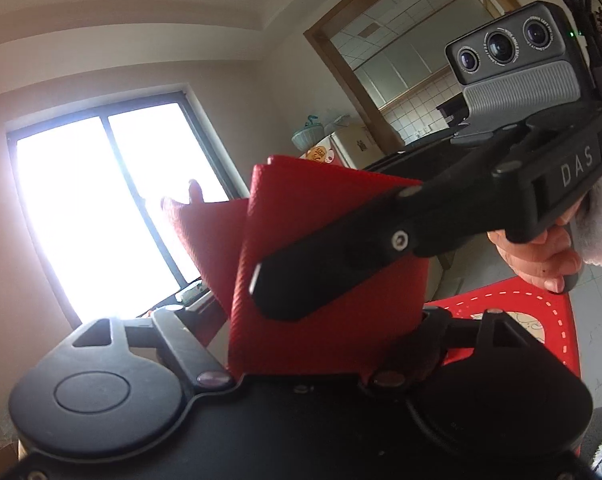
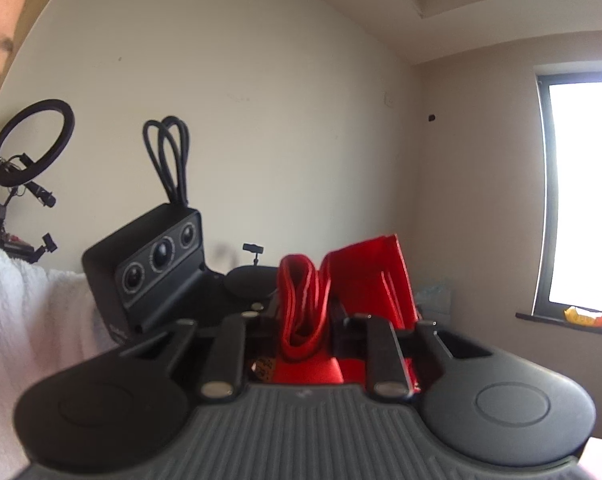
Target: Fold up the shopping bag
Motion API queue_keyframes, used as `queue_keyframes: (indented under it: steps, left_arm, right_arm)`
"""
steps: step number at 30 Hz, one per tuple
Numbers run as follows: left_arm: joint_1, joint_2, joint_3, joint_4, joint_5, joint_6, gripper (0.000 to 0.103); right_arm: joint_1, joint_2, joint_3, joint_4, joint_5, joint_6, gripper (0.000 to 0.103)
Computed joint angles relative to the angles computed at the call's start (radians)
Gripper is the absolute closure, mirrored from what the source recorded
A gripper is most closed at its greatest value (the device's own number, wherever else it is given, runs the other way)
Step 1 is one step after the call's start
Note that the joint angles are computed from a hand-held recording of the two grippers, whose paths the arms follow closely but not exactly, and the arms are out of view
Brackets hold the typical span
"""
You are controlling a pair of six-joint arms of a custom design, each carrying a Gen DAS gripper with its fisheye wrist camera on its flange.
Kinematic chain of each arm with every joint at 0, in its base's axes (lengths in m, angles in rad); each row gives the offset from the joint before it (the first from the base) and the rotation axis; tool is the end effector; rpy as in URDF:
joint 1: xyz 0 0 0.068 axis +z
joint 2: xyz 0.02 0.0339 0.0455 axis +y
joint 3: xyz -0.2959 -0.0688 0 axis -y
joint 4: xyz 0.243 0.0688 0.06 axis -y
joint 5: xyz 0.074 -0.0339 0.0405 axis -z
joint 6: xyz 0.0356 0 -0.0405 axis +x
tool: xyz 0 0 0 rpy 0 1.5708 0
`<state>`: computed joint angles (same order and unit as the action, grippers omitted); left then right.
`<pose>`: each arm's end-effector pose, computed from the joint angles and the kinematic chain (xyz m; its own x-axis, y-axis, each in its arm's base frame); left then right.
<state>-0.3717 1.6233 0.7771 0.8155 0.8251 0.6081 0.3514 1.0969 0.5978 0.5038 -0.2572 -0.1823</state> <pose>0.3069 -0.1477 0.2638 0.5082 0.2179 -0.8332 0.7801 0.2936 0.5525 0.2180 0.0896 0.3137 0.1080 -0.1472 -0.9832 -0.5614 0.8071 -0.1825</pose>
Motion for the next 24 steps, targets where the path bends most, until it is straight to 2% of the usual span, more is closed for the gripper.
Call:
queue_keyframes:
  steps: [4, 5, 9, 12, 15, 18, 19, 20, 21, 24]
  left_arm:
    - [0.095, -0.017, 0.086, -0.095, 0.149, 0.106, 0.022]
    - [0.108, -0.020, 0.100, -0.103, 0.158, 0.117, 0.021]
    - [0.161, 0.000, 0.213, -0.188, 0.226, 0.188, 0.018]
    - [0.227, 0.038, 0.290, -0.192, 0.299, 0.198, 0.005]
    - [0.276, 0.073, 0.410, -0.332, 0.351, 0.206, 0.002]
    - [0.309, 0.150, 0.676, -0.705, 0.399, 0.303, 0.002]
    - [0.326, 0.189, 0.767, -0.775, 0.420, 0.298, 0.002]
    - [0.338, 0.216, 0.828, -0.811, 0.433, 0.297, 0.002]
    - [0.348, 0.244, 0.904, -0.901, 0.441, 0.344, 0.002]
    - [0.362, 0.288, 1.030, -1.018, 0.439, 0.417, 0.001]
  right_arm:
    - [-0.136, 0.007, 0.051, -0.079, -0.248, -0.055, 0.082]
    - [-0.169, 0.013, 0.071, -0.101, -0.307, -0.070, 0.083]
    - [-0.220, 0.025, 0.155, -0.231, -0.416, -0.154, 0.083]
    - [-0.257, 0.009, 0.217, -0.364, -0.456, -0.251, 0.084]
    - [-0.304, 0.031, 0.278, -0.399, -0.466, -0.244, 0.084]
    - [-0.288, 0.053, 0.291, -0.414, -0.426, -0.244, 0.084]
    - [-0.281, 0.057, 0.286, -0.415, -0.418, -0.246, 0.084]
    - [-0.275, 0.056, 0.277, -0.414, -0.412, -0.251, 0.084]
    - [-0.271, 0.056, 0.268, -0.404, -0.407, -0.250, 0.084]
    - [-0.268, 0.060, 0.264, -0.409, -0.426, -0.239, 0.084]
